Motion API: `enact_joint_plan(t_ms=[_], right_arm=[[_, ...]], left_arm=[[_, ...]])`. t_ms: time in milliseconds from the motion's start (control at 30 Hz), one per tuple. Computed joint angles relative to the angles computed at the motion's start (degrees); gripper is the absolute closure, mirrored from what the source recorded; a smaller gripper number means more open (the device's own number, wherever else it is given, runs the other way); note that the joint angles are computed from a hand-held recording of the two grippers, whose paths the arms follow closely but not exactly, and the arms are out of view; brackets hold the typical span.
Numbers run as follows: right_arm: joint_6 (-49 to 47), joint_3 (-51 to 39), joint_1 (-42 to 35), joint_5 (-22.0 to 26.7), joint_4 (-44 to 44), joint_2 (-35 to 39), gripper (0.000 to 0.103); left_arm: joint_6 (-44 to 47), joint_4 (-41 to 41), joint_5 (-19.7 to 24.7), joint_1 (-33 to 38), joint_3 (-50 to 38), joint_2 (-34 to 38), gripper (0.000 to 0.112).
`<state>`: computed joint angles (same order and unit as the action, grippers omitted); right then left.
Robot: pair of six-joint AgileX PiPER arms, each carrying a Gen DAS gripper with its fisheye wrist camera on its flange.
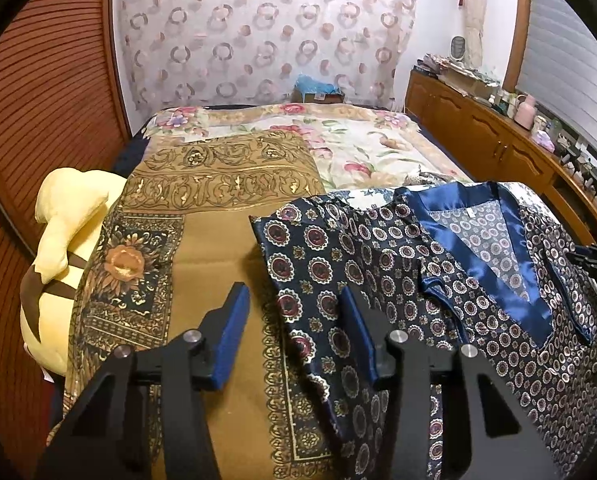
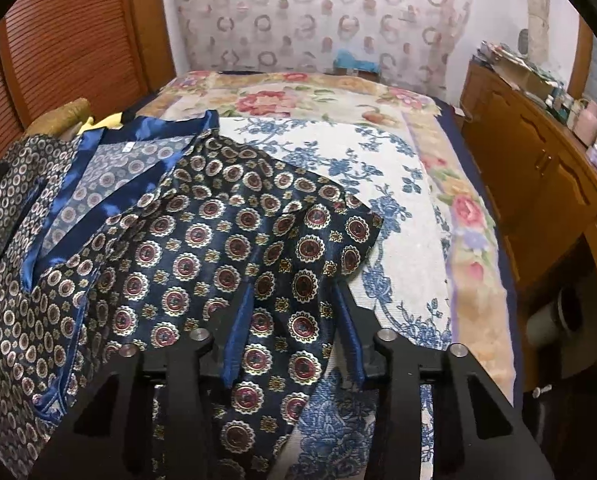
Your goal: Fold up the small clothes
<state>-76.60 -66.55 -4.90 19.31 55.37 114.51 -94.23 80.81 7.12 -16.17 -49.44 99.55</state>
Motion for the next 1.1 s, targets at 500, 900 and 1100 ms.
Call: enact_joint_plan(t_ms=[500,900,1100], right_arm=[[-18.78,6.40,2.50,-3.27,17.63,-3.68,0.101],[-33.48,10.71,3.97,-2.81,31.65,-10.53,0.102],[-35.10,11.02,4.32,-3.53,33.50,-10.68,0.102]], left_arm=[[-0.07,1.18,-0.52,-1.31,-0.05,-0.18,0.091],[1.05,1.11,1.25,-3.84,0.31,-3.23,0.110],[-1.17,3.68,2.65,-4.91,0.28,-4.05,0.112]])
